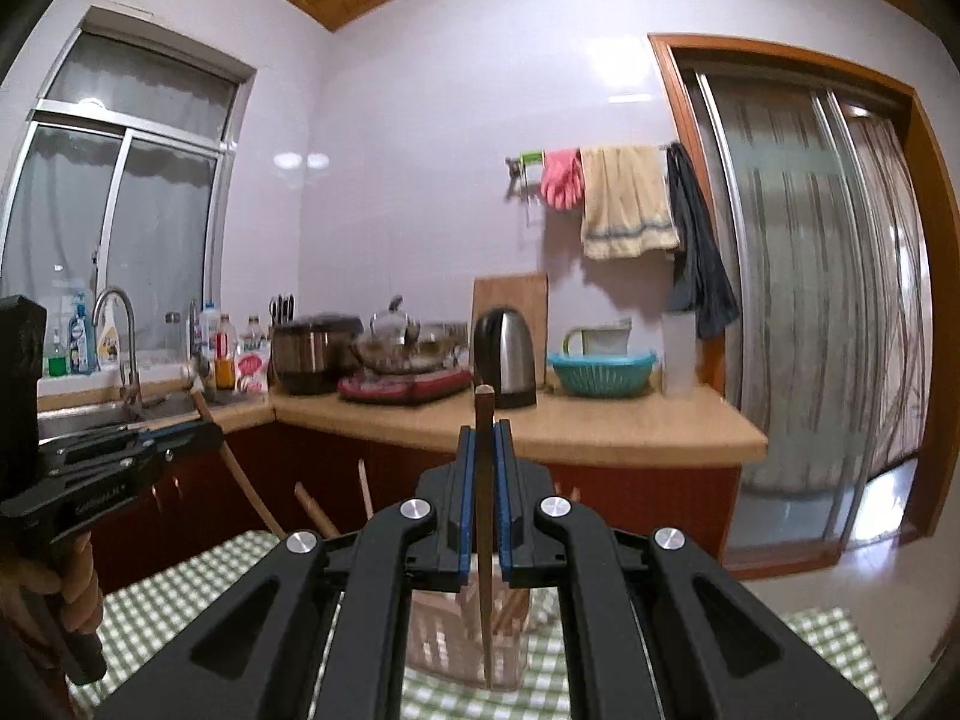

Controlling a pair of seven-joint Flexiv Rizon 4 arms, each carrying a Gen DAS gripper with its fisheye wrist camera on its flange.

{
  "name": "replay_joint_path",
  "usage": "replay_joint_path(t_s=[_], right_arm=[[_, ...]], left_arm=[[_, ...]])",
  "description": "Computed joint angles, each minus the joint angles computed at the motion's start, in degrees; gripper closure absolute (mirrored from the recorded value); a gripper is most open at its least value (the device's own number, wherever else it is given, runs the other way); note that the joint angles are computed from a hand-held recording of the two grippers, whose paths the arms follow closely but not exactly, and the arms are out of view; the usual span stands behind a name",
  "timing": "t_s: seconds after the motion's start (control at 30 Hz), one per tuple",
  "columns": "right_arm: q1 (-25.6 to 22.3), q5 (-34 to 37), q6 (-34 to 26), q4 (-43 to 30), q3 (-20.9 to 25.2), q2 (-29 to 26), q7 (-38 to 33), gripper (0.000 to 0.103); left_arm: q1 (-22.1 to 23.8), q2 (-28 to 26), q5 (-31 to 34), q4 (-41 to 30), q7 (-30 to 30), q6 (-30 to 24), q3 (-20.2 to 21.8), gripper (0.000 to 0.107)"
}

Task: Organize utensils
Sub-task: 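Raise both chopsticks above the caddy and lower them into it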

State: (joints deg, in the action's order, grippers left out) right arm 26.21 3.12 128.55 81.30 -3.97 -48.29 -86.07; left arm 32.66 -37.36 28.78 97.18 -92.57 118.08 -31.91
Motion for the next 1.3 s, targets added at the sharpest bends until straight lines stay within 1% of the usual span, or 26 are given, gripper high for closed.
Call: replay_joint_path(t_s=[0.27, 0.4, 0.53, 0.63, 0.73, 0.93, 0.97, 1.03, 1.17, 1.3], right_arm=[[-0.6, -2.1, -2.7, -11.2, -0.8, -5.2, 1.5, 0.096], [-1.6, -3.7, -4.5, -15.4, -0.4, -7.9, 3.4, 0.096], [-2.1, -4.5, -6.9, -19.2, -0.7, -10.6, 5.5, 0.096], [-2.4, -5.3, -8.9, -21.7, -1.0, -12.3, 7.1, 0.096], [-2.3, -5.4, -10.1, -23.2, -1.7, -13.5, 8.3, 0.096], [-2.8, -7.0, -11.7, -26.2, -1.9, -15.5, 10.8, 0.096], [-2.9, -7.3, -11.8, -26.4, -1.8, -15.6, 11.1, 0.096], [-3.0, -7.9, -11.9, -26.7, -1.8, -15.8, 11.7, 0.096], [-2.9, -7.9, -12.0, -26.9, -2.3, -16.0, 12.4, 0.096], [-3.0, -8.6, -13.2, -28.1, -2.4, -16.8, 13.2, 0.096]], left_arm=[[-2.6, -2.9, -0.9, -7.5, 1.6, -0.6, 0.2, 0.100], [-3.5, -5.1, -1.2, -10.7, 2.7, -1.5, 0.0, 0.100], [-5.2, -7.4, -2.7, -13.4, 4.5, -1.9, 0.8, 0.100], [-5.8, -9.3, -3.4, -15.7, 6.1, -2.9, 0.3, 0.100], [-5.0, -11.0, -3.5, -17.4, 7.8, -4.7, -2.5, 0.100], [-5.4, -12.2, -5.1, -18.7, 10.7, -4.1, -3.5, 0.100], [-4.9, -12.5, -4.8, -19.1, 10.9, -4.8, -4.5, 0.100], [-4.7, -12.9, -5.0, -19.5, 11.8, -5.1, -5.4, 0.100], [-5.5, -12.7, -5.5, -19.9, 13.0, -3.5, -4.5, 0.100], [-5.9, -14.1, -5.5, -21.4, 13.0, -4.7, -4.9, 0.100]])
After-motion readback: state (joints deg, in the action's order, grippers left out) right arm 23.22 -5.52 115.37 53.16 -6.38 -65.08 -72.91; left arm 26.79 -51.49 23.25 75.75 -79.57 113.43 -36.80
